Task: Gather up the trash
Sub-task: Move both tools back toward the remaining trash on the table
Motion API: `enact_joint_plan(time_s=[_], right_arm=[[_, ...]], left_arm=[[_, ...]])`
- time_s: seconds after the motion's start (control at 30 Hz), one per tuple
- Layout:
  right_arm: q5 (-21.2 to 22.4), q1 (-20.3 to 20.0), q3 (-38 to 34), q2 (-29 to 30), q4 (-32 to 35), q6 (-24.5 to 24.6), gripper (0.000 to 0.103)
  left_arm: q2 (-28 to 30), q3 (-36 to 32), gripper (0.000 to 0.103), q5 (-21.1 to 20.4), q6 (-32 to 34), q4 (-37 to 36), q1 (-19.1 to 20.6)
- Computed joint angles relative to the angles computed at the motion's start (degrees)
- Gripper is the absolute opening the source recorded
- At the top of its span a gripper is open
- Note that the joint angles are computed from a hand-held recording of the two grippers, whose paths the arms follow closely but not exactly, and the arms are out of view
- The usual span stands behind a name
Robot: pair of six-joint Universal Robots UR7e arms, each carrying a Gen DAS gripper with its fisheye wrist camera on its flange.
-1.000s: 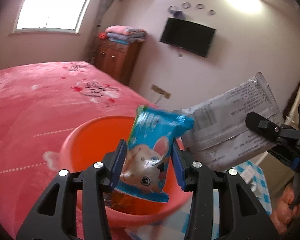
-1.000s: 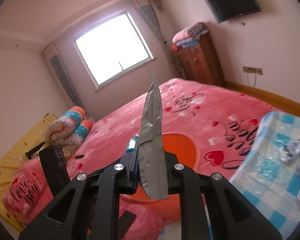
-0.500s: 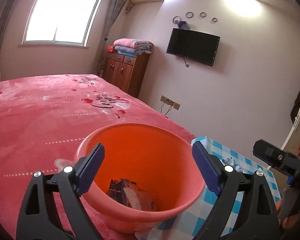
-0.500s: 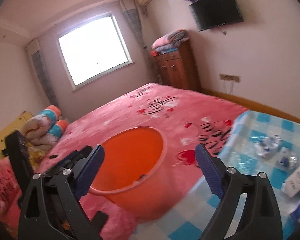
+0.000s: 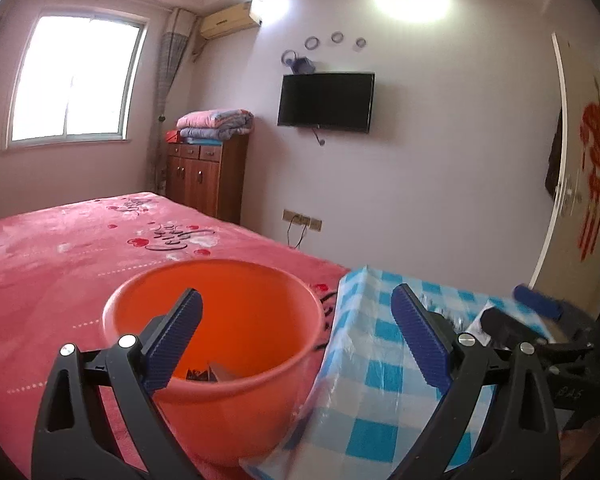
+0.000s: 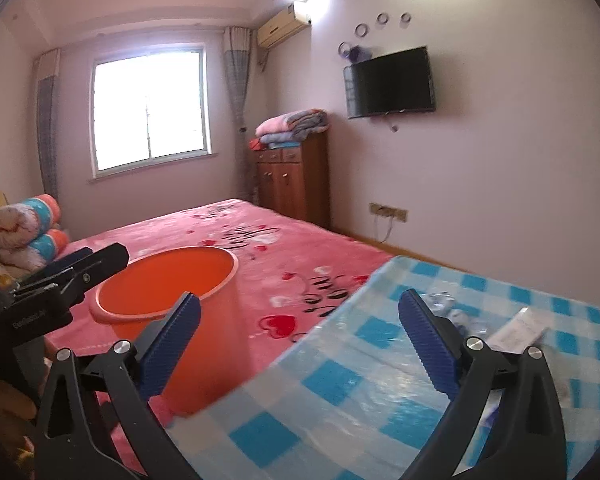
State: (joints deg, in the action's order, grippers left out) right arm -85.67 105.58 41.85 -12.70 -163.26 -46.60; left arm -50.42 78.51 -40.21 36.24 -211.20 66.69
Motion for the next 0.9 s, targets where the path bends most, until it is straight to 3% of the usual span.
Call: enact_joint_plan(time_s=[0.2,0.5,0.8,0.9], right_arm=[[-1.8,-1.0,5.9,-2.4,-8.3,-1.7,0.098],[1.9,-3.7,12.2,-5.4,-15.7,0.3,0.098],[2.2,-6.1,14.7,-7.1,-18.1,0.9,0.098],[2.5,-7.1,14.4,-7.4,-16.9,1.9,0.098]], left_arm=[[0.0,2.8,0.095,0.5,-3.3,3.0,-1.1],[1.3,4.9,0.095,2.0,-1.8,3.1,-2.6],[1.5,6.0,0.095,0.6,-6.5,9.0,-3.2],[1.6,5.6,0.095,0.3,-11.7,14.5,-2.9]])
